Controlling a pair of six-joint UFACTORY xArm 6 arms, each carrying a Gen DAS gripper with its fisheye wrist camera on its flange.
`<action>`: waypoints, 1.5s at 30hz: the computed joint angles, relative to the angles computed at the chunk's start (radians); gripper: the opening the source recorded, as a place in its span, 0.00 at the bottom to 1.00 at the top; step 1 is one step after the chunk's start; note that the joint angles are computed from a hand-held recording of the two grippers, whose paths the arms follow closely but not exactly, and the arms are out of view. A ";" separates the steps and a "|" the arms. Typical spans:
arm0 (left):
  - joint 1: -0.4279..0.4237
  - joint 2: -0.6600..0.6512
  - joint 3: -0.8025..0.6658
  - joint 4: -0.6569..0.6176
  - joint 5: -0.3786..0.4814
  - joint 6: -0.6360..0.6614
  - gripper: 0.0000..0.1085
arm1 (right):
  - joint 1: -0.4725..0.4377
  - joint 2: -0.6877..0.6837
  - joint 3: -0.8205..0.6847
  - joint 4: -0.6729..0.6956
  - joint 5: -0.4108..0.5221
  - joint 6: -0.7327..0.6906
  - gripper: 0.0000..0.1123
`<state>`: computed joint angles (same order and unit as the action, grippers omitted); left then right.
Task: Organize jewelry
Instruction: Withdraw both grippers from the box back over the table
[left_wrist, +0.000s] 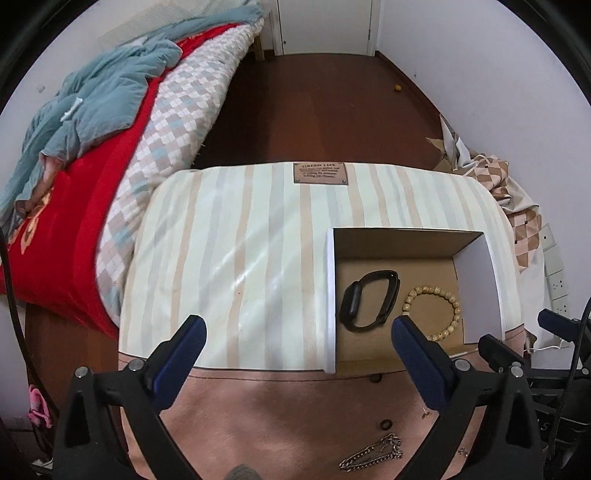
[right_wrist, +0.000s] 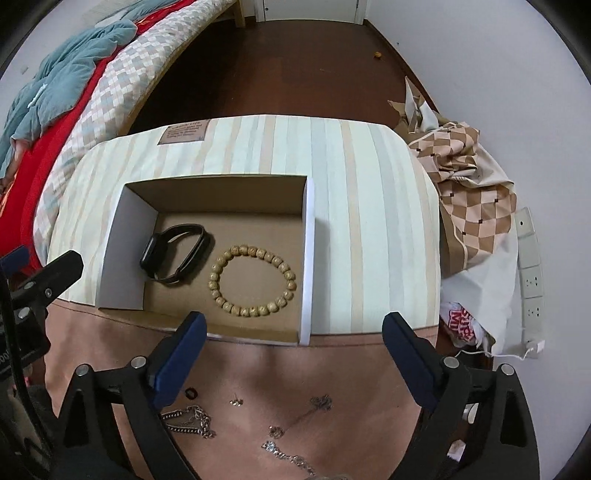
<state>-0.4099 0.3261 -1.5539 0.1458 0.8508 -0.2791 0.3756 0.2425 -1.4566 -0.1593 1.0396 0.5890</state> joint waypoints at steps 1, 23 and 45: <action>-0.002 -0.010 0.011 0.009 -0.007 -0.008 0.94 | 0.005 -0.007 0.006 -0.011 -0.001 0.012 0.87; -0.039 -0.393 0.324 0.177 -0.113 -0.163 0.94 | 0.139 -0.311 0.125 -0.223 0.062 0.236 0.87; -0.049 -0.659 0.543 0.220 -0.164 -0.247 0.94 | 0.300 -0.516 0.214 -0.344 0.125 0.411 0.87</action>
